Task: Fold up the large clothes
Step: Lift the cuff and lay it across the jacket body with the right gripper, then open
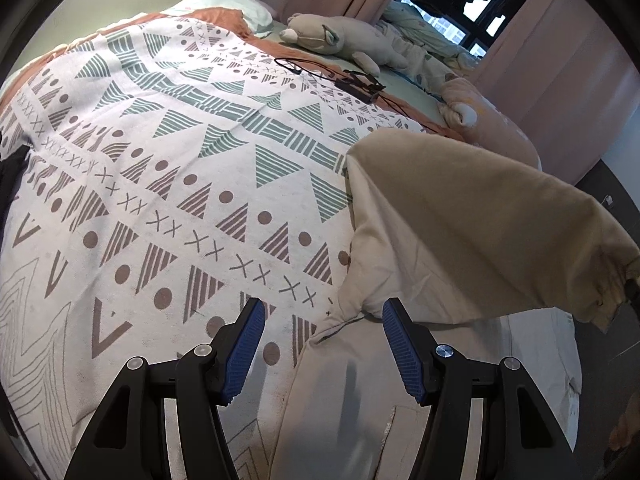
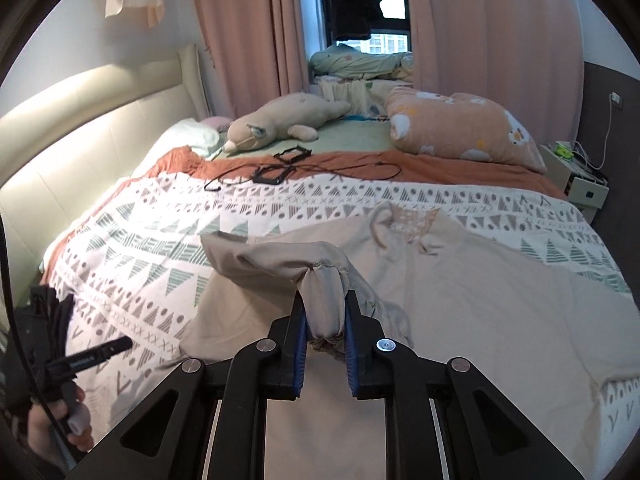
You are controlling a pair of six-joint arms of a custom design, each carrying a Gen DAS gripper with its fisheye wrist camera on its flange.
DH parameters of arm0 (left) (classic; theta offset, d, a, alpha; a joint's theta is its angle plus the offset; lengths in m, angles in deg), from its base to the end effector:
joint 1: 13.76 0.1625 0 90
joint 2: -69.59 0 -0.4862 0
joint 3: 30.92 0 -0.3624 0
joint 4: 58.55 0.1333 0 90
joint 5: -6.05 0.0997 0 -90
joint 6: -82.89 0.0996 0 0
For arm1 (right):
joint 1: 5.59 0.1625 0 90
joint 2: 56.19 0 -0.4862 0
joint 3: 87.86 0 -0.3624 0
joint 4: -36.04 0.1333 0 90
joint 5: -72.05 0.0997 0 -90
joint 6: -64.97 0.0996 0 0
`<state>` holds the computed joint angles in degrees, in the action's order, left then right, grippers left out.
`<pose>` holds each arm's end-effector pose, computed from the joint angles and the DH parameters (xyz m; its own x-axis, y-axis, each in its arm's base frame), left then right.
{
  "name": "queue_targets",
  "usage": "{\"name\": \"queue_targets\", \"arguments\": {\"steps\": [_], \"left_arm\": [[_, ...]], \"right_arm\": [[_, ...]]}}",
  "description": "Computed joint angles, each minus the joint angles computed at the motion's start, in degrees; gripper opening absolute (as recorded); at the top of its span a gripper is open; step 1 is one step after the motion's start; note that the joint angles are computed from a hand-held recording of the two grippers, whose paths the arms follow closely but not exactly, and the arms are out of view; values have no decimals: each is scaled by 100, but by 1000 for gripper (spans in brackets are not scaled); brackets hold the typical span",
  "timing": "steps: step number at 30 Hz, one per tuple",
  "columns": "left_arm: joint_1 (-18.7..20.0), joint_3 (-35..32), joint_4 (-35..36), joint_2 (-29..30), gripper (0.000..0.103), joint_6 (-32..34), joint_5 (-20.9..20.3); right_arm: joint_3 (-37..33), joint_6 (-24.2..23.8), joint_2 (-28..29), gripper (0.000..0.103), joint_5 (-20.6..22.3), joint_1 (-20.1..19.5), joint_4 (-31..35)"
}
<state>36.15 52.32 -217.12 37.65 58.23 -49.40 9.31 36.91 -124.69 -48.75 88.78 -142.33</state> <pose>-0.3434 -0.7027 0.0881 -0.9278 0.0602 -0.3683 0.2507 0.8315 -0.4958 0.1293 -0.6123 0.4839 -0.7674 0.0946 0.6341 -0.4526 0.6205 -0.6404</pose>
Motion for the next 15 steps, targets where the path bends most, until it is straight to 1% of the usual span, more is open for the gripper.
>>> {"name": "queue_targets", "arguments": {"steps": [1, 3, 4, 7, 12, 15], "left_arm": [[-17, -27, 59, 23, 63, 21, 65], [-72, -107, 266, 94, 63, 94, 325], [-85, -145, 365, 125, 63, 142, 375], [-83, -223, 562, 190, 63, 215, 337], [-101, -414, 977, 337, 63, 206, 559], [-68, -492, 1158, 376, 63, 118, 507]], "right_arm": [[-19, 57, -63, 17, 6, -12, 53], [-49, 213, -197, 17, 55, -79, 174], [-65, 275, -251, 17, 51, -108, 223], [-41, 478, -412, 17, 5, -259, 269], [26, 1010, -583, 17, 46, -721, 509], [1, 1411, -584, 18, 163, -1087, 753]]}}
